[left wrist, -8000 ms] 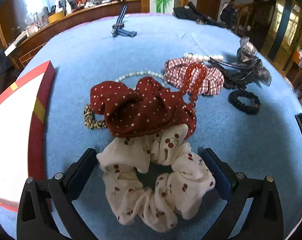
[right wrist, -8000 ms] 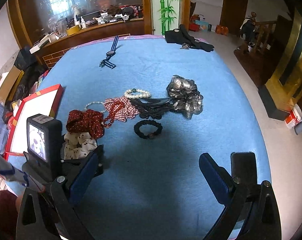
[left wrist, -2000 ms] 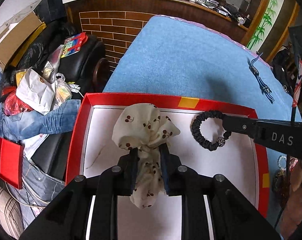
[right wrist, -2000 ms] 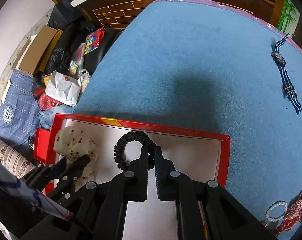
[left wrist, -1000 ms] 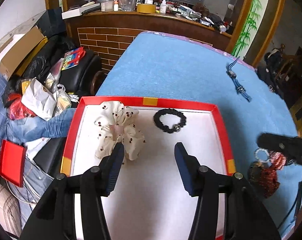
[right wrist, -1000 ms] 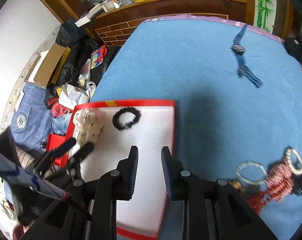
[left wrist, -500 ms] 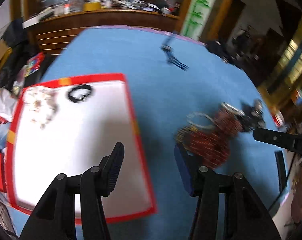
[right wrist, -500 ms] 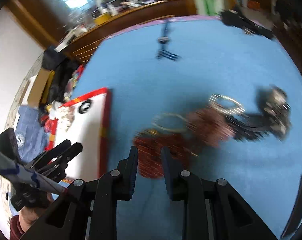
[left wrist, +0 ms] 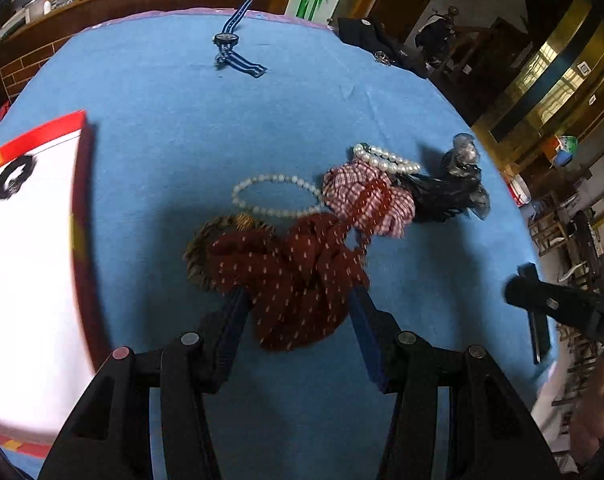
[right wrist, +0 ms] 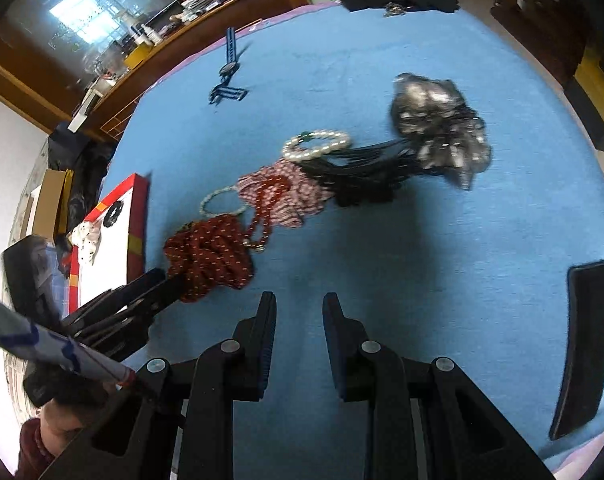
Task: Organize jewelry
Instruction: 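Move both grippers back to the pile of accessories, then grasp the red polka-dot scrunchie with left gripper while right grasps black claw clip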
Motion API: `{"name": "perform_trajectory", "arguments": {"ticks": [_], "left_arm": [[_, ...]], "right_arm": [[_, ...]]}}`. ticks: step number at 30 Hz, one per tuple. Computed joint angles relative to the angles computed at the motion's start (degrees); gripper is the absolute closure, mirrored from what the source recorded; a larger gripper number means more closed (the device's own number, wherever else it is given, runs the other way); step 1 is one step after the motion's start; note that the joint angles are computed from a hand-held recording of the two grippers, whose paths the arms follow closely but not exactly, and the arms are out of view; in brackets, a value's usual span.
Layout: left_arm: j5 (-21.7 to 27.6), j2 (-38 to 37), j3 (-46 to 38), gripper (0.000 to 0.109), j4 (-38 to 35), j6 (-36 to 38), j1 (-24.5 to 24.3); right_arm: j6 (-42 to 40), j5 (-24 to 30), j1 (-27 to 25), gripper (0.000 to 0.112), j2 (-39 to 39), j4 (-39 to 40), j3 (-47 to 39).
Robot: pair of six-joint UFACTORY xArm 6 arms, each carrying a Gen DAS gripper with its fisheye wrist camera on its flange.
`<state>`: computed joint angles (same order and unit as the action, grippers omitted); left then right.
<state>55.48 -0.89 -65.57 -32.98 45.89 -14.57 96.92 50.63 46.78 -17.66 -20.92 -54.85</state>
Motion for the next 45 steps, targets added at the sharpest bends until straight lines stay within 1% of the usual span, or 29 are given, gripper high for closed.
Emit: {"name": "perform_trajectory", "arguments": {"ticks": [1, 3, 4, 6, 9, 13, 16, 17, 18, 20, 23, 24, 26, 27, 28, 29, 30, 31, 32, 33, 34, 35, 37, 41, 42, 45], "left_arm": [[-0.3, 0.5, -0.2, 0.059, 0.4, -0.2, -0.5], [-1.2, 1.2, -0.2, 0.071, 0.7, -0.7, -1.7], [-2.0, 1.3, 0.1, 0.076, 1.0, -1.0, -2.3], [-3.2, 0.8, 1.2, 0.091, 1.0, -0.9, -3.0], [-3.7, -0.9, 3.0, 0.099, 0.8, -0.2, -3.1], [-1.8, -5.0, 5.4, 0.099, -1.0, 1.8, -1.9], [-0.8, -8.2, 7.2, 0.102, -1.8, 3.0, -1.3], [-0.4, -8.9, 7.5, 0.102, -2.0, 3.2, -1.2], [0.1, -9.7, 7.9, 0.102, -2.4, 3.6, -1.0], [0.0, -11.4, 8.8, 0.102, -2.3, 4.4, -0.9], [-0.2, -12.5, 9.6, 0.102, -1.7, 3.9, -0.8], [-0.4, -12.7, 9.7, 0.102, -1.7, 3.7, -0.7], [-0.9, -12.7, 9.9, 0.102, -0.9, 2.7, -0.5], [-0.2, -12.2, 9.5, 0.102, -0.7, 1.9, -0.2], [0.5, -11.7, 9.1, 0.101, -0.8, 0.9, 0.2], [0.8, -11.1, 8.7, 0.097, -0.5, -0.7, 0.3], [0.8, -10.9, 8.6, 0.085, -0.3, -1.6, 0.4], [0.5, -10.6, 8.5, 0.076, -0.4, -2.4, 0.5], [0.1, -10.7, 8.7, 0.062, -1.0, -2.5, 0.6], [-0.1, -10.8, 8.9, 0.057, -2.0, -2.6, 0.9], [-0.1, -10.6, 8.8, 0.056, -3.3, -2.7, 1.1], [-0.1, -10.4, 8.7, 0.053, -3.6, -3.0, 1.2], [-0.2, -9.4, 8.2, 0.052, -3.8, -4.1, 0.8], [-1.7, -6.9, 7.4, 0.052, -1.5, -7.0, -1.2], [-2.3, -6.3, 7.4, 0.052, -1.3, -7.4, -1.8], [-3.6, -4.7, 6.9, 0.052, 0.4, -8.5, -3.5]], "right_arm": [[0.3, 0.5, 0.2, 0.087, -0.5, -0.1, 0.3], [1.3, 1.3, 0.3, 0.087, -2.4, -0.5, 1.9], [1.7, 1.4, 0.2, 0.087, -3.3, -0.5, 2.6], [2.0, 1.7, -0.1, 0.087, -5.1, -0.3, 4.2], [2.3, 1.7, -1.0, 0.087, -7.4, -0.6, 6.0], [2.9, -0.1, -3.7, 0.087, -11.2, -0.6, 9.5], [2.7, 0.9, -6.5, 0.087, -14.2, -1.1, 11.5], [1.8, 1.3, -7.9, 0.086, -15.2, -1.0, 12.2], [0.6, 0.8, -9.4, 0.081, -16.0, 0.0, 13.1], [0.0, -1.2, -12.1, 0.079, -17.9, 1.1, 15.4], [-2.1, -2.4, -16.3, 0.079, -18.9, 3.3, 16.9], [-2.9, -4.2, -17.7, 0.079, -19.0, 4.9, 17.4], [-4.4, -8.9, -18.9, 0.079, -18.8, 6.6, 18.0], [-5.1, -9.7, -18.7, 0.078, -17.7, 6.9, 17.2], [-5.8, -10.3, -18.5, 0.075, -16.5, 7.0, 16.3], [-6.7, -11.6, -18.2, 0.066, -14.7, 7.8, 15.3], [-6.3, -12.6, -18.0, 0.061, -13.7, 8.2, 15.0], [-5.2, -14.6, -17.9, 0.061, -13.0, 8.7, 15.4], [-5.0, -16.5, -17.9, 0.061, -12.4, 9.7, 15.8], [-5.3, -17.2, -18.0, 0.061, -11.9, 11.0, 16.0], [-5.4, -17.4, -18.0, 0.061, -11.5, 12.1, 16.2], [-5.0, -18.0, -17.9, 0.061, -11.3, 12.6, 16.7], [-5.5, -18.7, -18.0, 0.061, -10.7, 13.7, 17.3], [-7.5, -19.7, -18.9, 0.061, -8.8, 14.9, 17.2], [-7.4, -20.6, -19.2, 0.061, -8.3, 15.0, 17.5], [-10.1, -22.1, -20.2, 0.061, -6.9, 18.0, 17.7]]}}
